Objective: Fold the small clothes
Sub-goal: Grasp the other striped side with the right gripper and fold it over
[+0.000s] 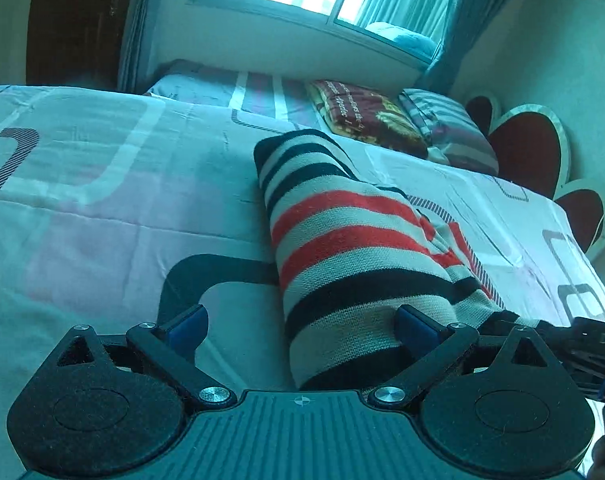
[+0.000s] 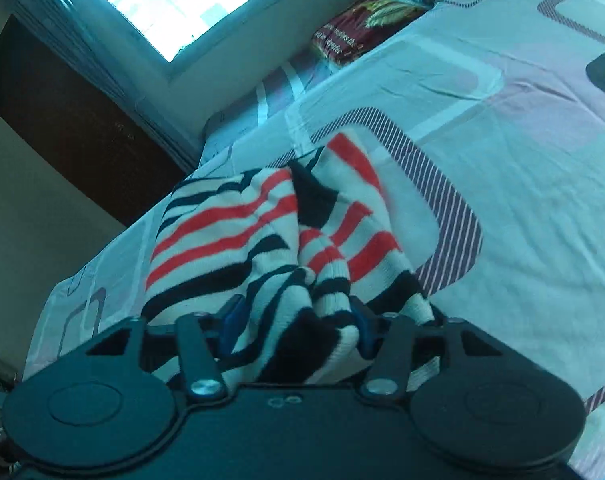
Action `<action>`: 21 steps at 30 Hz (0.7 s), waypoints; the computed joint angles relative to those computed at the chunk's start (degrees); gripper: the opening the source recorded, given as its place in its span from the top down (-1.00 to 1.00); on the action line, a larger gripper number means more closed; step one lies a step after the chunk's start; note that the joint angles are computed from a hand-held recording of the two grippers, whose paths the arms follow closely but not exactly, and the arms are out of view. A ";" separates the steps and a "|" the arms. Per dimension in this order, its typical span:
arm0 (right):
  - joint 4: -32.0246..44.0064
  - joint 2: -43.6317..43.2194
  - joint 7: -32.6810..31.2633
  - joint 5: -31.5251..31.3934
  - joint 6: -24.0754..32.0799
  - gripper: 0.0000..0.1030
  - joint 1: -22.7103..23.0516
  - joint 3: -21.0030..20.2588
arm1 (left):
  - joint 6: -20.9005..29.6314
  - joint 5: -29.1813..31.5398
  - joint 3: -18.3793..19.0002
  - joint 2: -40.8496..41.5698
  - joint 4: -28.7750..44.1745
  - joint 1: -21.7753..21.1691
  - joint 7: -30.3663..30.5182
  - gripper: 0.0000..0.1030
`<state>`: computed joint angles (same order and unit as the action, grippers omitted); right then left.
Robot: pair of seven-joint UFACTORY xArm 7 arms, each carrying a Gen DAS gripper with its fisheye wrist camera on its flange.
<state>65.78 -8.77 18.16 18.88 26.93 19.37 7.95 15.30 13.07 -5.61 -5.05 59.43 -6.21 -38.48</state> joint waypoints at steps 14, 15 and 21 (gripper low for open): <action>-1.83 -2.00 0.95 -14.53 -16.55 0.56 -3.13 4.23 | -0.40 13.68 -2.90 -1.68 1.77 3.08 -10.60 -0.94; -2.97 -2.95 2.87 -16.84 -16.94 0.56 -4.31 4.37 | -0.18 14.65 -3.12 -1.31 2.24 2.85 -10.89 -0.94; -10.55 -4.00 3.65 -10.41 -12.85 0.50 -1.48 0.18 | 4.31 16.32 -2.78 1.55 3.06 -0.84 -8.16 -0.97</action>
<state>55.23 -12.76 21.81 8.47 14.08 17.89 8.12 19.62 29.39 -8.39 -3.50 62.48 -7.05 -46.63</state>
